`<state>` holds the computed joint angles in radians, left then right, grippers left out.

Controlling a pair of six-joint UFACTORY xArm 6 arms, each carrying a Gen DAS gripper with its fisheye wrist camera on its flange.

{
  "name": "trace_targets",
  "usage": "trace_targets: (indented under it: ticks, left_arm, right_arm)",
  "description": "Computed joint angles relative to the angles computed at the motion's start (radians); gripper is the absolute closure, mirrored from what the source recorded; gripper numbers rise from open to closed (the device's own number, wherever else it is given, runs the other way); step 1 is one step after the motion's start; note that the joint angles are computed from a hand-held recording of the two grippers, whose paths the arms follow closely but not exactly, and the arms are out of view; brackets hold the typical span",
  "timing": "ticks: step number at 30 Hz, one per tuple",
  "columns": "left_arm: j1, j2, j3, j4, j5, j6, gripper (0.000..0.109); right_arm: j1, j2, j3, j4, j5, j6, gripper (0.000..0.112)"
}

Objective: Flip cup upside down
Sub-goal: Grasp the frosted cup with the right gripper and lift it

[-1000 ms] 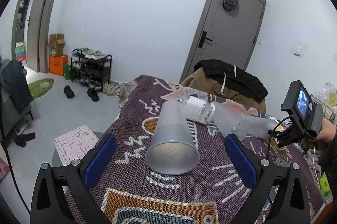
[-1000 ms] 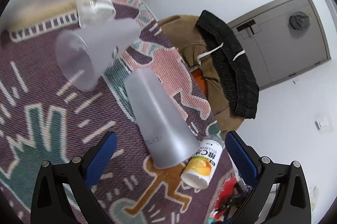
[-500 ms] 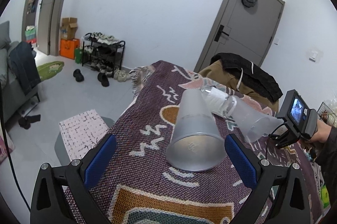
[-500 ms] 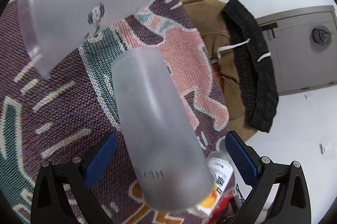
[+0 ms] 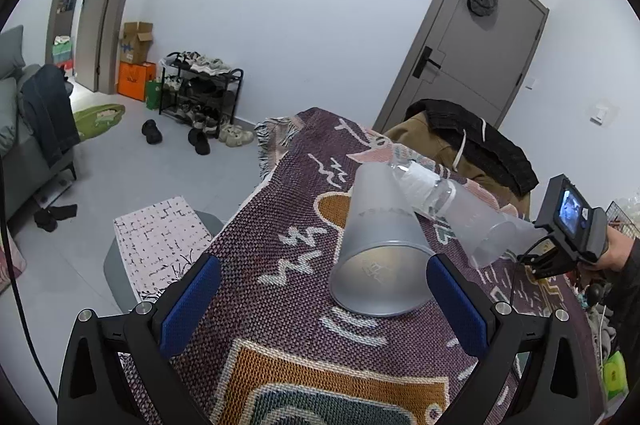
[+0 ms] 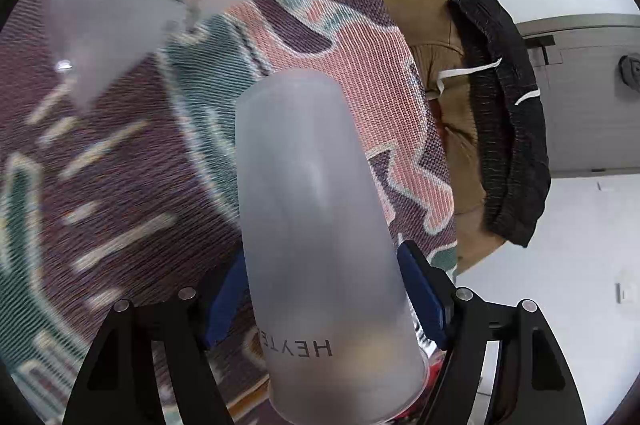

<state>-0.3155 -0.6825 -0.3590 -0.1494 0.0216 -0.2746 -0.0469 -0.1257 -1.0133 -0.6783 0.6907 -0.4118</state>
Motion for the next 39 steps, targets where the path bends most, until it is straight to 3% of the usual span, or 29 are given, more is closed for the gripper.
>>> trace_targets:
  ticks: [7, 20, 31, 39]
  left_arm:
    - [-0.016, -0.088, 0.035, -0.007, 0.020, 0.009, 0.006]
    - [-0.015, -0.270, 0.120, -0.053, 0.071, 0.071, 0.006]
    - [-0.038, -0.404, 0.212, -0.092, 0.135, 0.113, 0.006]
    - [-0.016, -0.474, 0.261, -0.137, 0.196, 0.156, 0.006]
  right_arm:
    - [0.014, -0.181, 0.106, 0.037, 0.037, -0.028, 0.039]
    - [0.117, -0.488, 0.222, 0.225, 0.213, -0.102, 0.039]
    - [0.346, -0.686, 0.299, 0.204, 0.368, 0.058, 0.039]
    - [0.462, -0.787, 0.352, 0.217, 0.422, 0.199, 0.039]
